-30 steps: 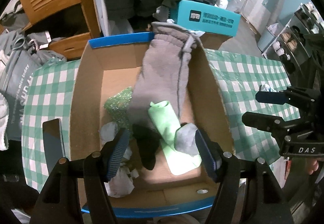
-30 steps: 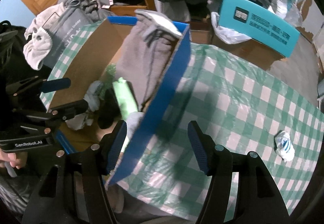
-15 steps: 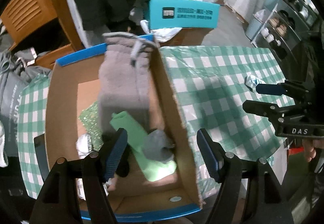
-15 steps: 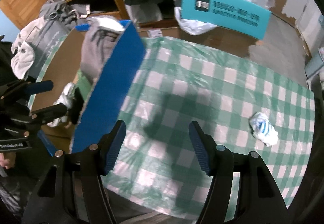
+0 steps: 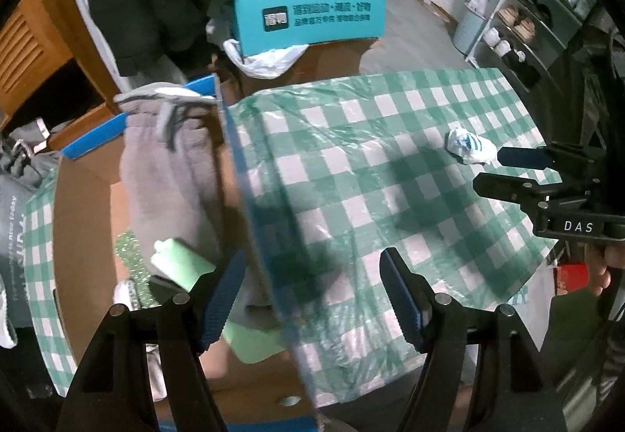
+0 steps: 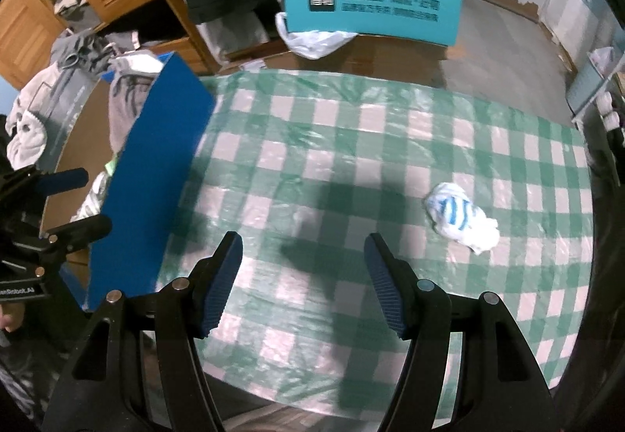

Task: Organize soft objects
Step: 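Move both tools back over the table toward the blue-striped white sock, then grasp the blue-striped white sock with the right tool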

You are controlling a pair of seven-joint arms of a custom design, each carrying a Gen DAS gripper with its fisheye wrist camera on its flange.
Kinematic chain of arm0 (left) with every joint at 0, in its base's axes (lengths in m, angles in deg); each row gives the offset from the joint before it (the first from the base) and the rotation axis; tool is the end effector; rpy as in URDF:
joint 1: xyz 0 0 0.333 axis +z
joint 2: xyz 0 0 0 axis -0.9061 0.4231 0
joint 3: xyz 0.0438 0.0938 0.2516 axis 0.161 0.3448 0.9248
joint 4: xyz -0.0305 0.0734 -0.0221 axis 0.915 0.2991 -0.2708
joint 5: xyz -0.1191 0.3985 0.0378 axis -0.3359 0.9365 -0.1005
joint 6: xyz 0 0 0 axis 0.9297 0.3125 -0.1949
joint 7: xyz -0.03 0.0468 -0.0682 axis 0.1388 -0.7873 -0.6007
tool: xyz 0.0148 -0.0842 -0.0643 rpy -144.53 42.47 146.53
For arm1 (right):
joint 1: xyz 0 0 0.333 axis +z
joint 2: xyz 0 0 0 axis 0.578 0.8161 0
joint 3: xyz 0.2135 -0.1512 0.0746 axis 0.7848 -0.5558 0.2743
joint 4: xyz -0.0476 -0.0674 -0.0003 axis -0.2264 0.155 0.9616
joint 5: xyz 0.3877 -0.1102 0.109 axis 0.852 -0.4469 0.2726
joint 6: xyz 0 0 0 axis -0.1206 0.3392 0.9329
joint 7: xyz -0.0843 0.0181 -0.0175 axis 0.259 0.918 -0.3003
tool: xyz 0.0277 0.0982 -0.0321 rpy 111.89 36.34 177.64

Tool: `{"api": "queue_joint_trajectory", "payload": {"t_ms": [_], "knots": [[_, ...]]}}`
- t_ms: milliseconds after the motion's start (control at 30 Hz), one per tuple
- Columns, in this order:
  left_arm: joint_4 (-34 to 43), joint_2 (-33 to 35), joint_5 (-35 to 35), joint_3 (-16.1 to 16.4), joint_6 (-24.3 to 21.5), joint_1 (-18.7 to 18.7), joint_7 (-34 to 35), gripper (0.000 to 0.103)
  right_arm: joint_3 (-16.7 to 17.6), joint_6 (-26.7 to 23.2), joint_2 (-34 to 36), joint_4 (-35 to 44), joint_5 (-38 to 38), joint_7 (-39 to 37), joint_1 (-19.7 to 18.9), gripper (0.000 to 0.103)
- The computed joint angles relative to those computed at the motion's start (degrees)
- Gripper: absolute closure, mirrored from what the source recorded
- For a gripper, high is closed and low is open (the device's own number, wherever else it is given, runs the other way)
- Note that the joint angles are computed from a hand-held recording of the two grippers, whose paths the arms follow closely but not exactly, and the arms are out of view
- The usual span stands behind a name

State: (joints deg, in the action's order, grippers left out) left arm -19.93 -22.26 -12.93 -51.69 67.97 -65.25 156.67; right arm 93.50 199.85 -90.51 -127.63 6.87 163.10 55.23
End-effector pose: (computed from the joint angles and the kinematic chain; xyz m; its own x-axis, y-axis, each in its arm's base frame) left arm 0.6025 -0.0900 0.5319 -0.7737 -0.6311 0.0568 -0.6084 0.7149 -0.3446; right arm 0.4958 0.2162 0.5324 -0.3155 -0.9295 -0.1909 -0.8706 0.3635 -0.3314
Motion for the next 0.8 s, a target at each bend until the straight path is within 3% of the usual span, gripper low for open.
{"api": "queue_joint_trajectory", "payload": {"t_ms": [367,567,800], "knots": [[-0.4,1.0,2.0,-1.4,-0.3,-2.2,-3.9,0.029,-1.9,-2.0,-5.0,-6.6,-1.0,-0.4,-1.6,0.038],[-0.1,2.4,4.1,-2.2,1.9,-3.9,-5.2,0.026,-2.9,-4.5,-6.1,-9.2,-3.3,-1.7,-3.8,0.037],[3.1,6.6,5.4,-2.8,0.9,-5.7,-7.8,0.026,-4.9,-5.1,-3.9,-9.8,-2.8,-8.1,-5.8,0.037]]}}
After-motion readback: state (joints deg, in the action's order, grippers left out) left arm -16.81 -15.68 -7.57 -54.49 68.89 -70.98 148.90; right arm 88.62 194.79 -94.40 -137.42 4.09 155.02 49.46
